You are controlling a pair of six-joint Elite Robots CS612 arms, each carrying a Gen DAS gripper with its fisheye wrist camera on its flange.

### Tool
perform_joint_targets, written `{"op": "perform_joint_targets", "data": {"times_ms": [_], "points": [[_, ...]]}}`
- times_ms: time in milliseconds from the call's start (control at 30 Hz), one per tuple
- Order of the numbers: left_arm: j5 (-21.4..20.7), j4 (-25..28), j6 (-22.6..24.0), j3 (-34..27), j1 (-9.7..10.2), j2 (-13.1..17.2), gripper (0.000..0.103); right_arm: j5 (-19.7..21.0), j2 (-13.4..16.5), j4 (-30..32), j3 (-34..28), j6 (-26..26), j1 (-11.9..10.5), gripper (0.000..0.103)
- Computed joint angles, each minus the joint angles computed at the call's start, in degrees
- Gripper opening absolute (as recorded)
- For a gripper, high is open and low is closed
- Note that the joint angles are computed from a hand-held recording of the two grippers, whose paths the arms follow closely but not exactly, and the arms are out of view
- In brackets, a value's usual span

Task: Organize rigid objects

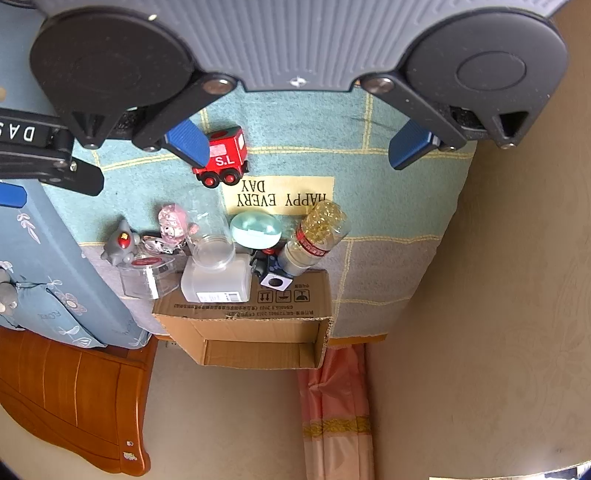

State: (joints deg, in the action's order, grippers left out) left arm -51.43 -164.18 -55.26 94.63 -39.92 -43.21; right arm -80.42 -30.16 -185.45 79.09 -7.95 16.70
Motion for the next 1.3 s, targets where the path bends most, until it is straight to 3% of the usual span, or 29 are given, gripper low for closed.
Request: {"op": "perform_joint_targets", "data": {"times_ms": [1300], "points": [[-0.35,0.05,0.27,-0.26,-0.14,-0.21,0.102,-0.37,-0.29,-0.87,0.56,-0.37,0.08,0.103]]}}
